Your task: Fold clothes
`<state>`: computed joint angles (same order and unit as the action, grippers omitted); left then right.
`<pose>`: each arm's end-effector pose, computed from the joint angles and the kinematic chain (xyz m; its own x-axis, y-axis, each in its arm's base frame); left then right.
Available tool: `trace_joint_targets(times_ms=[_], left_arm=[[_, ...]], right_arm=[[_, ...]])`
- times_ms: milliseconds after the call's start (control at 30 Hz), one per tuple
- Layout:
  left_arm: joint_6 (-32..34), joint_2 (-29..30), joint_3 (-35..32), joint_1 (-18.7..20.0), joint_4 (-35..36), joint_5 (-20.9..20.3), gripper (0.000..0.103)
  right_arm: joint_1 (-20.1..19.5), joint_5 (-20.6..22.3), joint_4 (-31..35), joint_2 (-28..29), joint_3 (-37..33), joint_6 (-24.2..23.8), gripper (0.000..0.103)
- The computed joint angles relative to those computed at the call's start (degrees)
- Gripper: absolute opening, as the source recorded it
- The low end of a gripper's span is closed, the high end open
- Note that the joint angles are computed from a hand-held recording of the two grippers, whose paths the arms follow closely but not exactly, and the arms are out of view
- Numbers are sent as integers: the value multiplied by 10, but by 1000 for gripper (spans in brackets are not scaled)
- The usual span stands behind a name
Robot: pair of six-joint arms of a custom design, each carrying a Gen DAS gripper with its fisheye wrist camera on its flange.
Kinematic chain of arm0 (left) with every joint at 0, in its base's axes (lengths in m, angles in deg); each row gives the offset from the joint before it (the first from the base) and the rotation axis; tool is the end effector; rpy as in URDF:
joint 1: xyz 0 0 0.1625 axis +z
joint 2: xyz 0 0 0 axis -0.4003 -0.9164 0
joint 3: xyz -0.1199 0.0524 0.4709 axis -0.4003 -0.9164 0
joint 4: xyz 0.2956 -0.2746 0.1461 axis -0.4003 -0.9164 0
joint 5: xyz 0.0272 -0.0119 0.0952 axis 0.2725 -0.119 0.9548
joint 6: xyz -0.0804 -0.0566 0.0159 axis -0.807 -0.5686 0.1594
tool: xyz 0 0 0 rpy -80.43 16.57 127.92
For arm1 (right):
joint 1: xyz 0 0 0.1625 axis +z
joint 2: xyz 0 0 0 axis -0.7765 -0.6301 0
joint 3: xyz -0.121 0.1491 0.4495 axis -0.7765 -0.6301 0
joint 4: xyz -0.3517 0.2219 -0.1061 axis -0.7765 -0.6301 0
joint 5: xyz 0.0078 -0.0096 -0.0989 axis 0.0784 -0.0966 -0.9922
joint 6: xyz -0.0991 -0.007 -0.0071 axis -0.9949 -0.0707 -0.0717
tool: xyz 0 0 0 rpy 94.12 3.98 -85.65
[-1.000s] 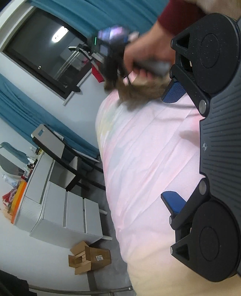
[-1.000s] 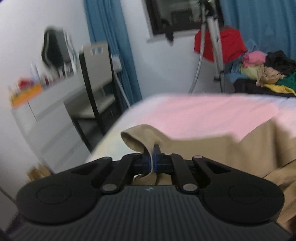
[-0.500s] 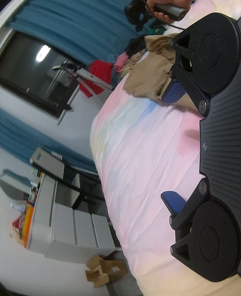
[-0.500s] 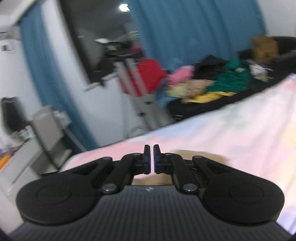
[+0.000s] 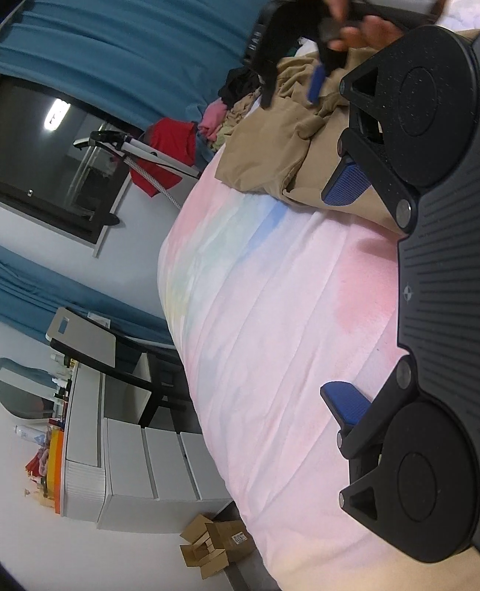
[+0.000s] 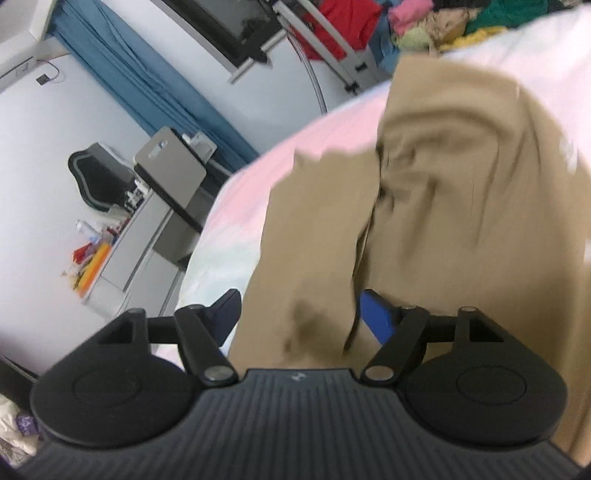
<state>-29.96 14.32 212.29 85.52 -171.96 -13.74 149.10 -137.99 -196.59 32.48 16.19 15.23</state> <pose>-0.0645 -0.5507 0.2450 -0.8875 -0.1316 -0.4417 0.3098 0.5392 -0.7832 0.2126 -0.6990 0.0885 -0.9937 0.0900 0.0666 0.0036 0.6203 -0.7843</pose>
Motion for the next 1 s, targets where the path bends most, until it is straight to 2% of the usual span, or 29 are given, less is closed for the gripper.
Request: trace_joint_targets(times_ms=[100, 233, 267, 300, 333, 367, 500, 700, 867, 1000], left_arm=[[-3, -3, 0, 1, 1, 0, 102], [-7, -2, -3, 3, 2, -1, 102], [-8, -1, -4, 4, 4, -1, 102], [-9, -1, -5, 5, 6, -3, 102], [-8, -2, -5, 6, 7, -7, 102], [-4, -3, -4, 6, 6, -9, 102], [1, -10, -1, 8, -6, -27, 102], [17, -29, 18, 23, -62, -151, 102], [36, -26, 18, 25, -42, -178, 102], [36, -22, 11, 29, -6, -187, 102]], right_arm=[[5, -33, 4, 16, -11, 29, 72], [-4, -13, -17, 41, -37, 24, 73], [-1, -26, -15, 48, -50, 11, 62], [3, -38, -13, 55, -63, -1, 43], [7, -50, -10, 61, -75, -16, 30], [12, -60, -8, 61, -81, -37, 10], [34, -96, -19, 60, -98, -128, 7], [41, -150, -85, 26, -87, -206, 7], [14, -184, -106, 19, -80, -214, 7], [-15, -159, -62, -1, -49, -146, 12]])
